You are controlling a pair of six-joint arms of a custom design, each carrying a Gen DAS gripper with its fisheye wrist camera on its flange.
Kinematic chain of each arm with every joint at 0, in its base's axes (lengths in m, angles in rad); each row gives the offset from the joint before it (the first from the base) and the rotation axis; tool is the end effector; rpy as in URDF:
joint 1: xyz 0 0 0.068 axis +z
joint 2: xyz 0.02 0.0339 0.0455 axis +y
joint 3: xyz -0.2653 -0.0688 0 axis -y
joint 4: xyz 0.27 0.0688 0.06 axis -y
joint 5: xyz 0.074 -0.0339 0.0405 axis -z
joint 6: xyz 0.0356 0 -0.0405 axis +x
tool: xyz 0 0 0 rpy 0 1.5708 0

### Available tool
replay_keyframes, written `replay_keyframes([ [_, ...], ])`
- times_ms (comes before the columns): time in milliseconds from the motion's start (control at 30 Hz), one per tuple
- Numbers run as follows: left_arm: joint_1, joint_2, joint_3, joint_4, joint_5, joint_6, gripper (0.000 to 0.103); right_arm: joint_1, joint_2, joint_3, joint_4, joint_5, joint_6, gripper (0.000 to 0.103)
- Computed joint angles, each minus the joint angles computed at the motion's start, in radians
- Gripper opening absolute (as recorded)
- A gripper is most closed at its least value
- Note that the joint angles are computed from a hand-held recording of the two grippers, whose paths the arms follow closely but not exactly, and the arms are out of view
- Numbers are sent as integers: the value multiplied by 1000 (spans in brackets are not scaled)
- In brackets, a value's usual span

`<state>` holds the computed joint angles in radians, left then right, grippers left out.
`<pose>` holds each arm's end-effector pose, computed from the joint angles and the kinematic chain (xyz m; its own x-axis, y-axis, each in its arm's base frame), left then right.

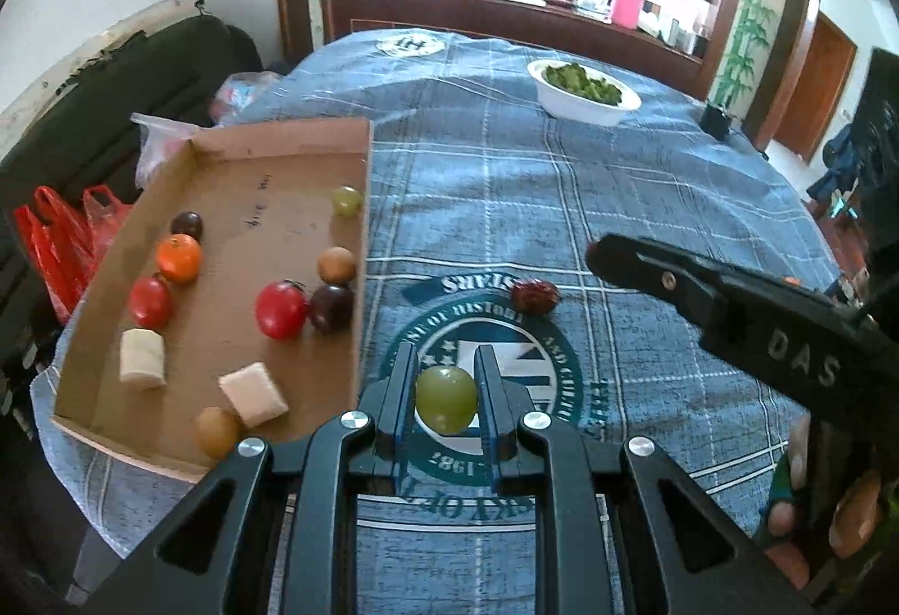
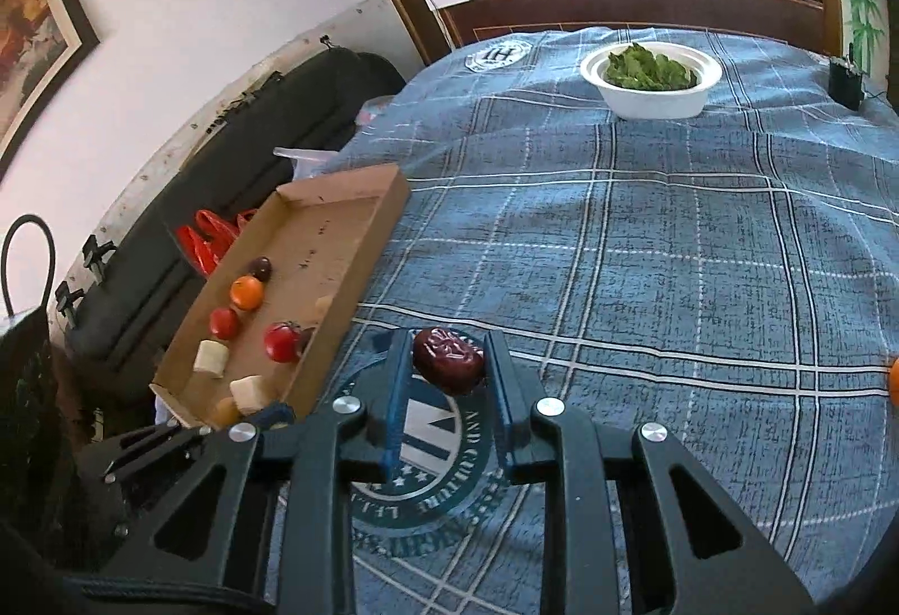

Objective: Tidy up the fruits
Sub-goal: 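Carry the green grape and red date over the tray with both grippers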

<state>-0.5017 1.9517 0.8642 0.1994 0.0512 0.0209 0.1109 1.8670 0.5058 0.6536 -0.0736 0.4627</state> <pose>0.3203 -0.1778 0.0636 -0.6695 0.3910 -0.6316 0.5227 0.8521 -0.0265 0.2934 0.0353 0.0445 -0.6521 0.3753 -0.6587 0.1399 0.9135 0.3820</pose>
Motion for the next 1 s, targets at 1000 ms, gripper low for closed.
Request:
replay_keyframes([
  [1000, 141, 57, 88, 8, -73, 33, 19, 158, 69, 167, -98, 56, 1, 28],
])
